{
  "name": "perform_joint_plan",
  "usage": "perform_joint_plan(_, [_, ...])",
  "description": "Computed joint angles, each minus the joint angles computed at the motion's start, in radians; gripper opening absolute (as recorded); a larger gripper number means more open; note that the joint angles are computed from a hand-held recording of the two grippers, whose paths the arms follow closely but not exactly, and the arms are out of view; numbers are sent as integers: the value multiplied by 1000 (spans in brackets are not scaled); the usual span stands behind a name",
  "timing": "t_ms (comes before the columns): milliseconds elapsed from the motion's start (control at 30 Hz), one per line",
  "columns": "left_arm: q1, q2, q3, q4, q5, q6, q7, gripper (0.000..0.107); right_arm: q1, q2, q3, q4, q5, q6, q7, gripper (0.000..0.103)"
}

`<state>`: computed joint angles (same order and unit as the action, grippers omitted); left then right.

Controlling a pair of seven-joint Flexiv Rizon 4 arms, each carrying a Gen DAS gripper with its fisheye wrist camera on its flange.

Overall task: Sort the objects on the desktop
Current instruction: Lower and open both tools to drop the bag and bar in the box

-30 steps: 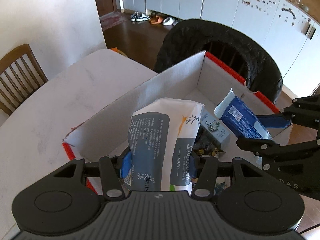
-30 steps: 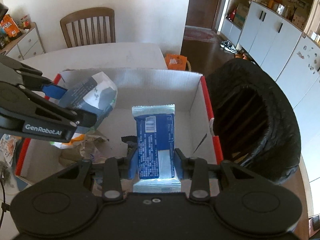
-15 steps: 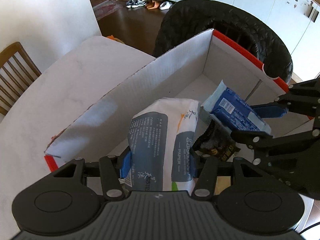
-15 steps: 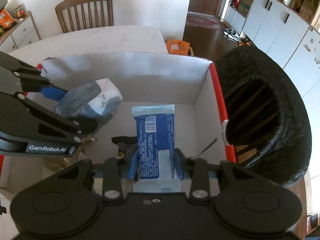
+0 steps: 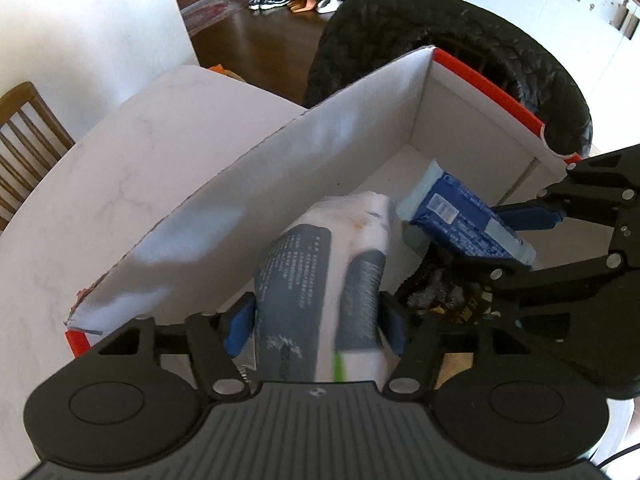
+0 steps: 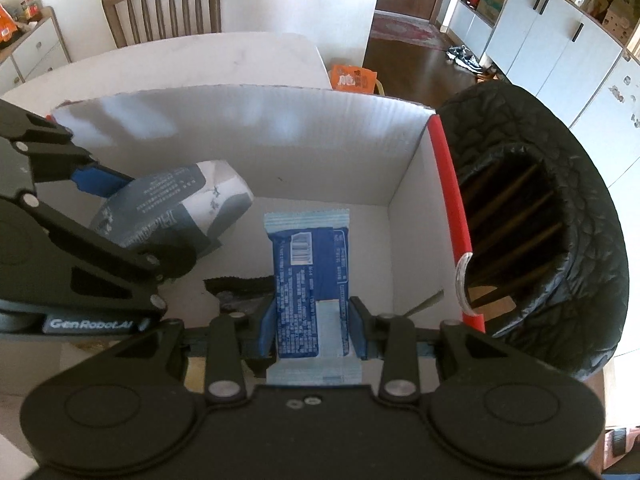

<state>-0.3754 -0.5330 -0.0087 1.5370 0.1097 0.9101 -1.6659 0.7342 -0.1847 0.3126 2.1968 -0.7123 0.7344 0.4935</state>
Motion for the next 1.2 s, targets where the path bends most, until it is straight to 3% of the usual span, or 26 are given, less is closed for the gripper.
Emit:
perform_joint_plan(333, [48, 32, -37, 71, -72, 55, 68, 76, -9, -7, -7, 2, 5, 27, -20, 38])
perform_joint_plan(667, [47, 66, -43, 125, -106, 117, 100, 77, -13, 16, -5, 17, -11, 38, -1, 43])
perform_joint_plan(767, [55, 87, -54, 157, -132, 147, 114, 77, -9, 29, 2, 16, -23, 21, 7, 47])
perform_joint_plan(1200, [84, 220, -90, 311, -225, 247, 202, 77, 10, 111, 53, 7, -37, -71, 70, 49])
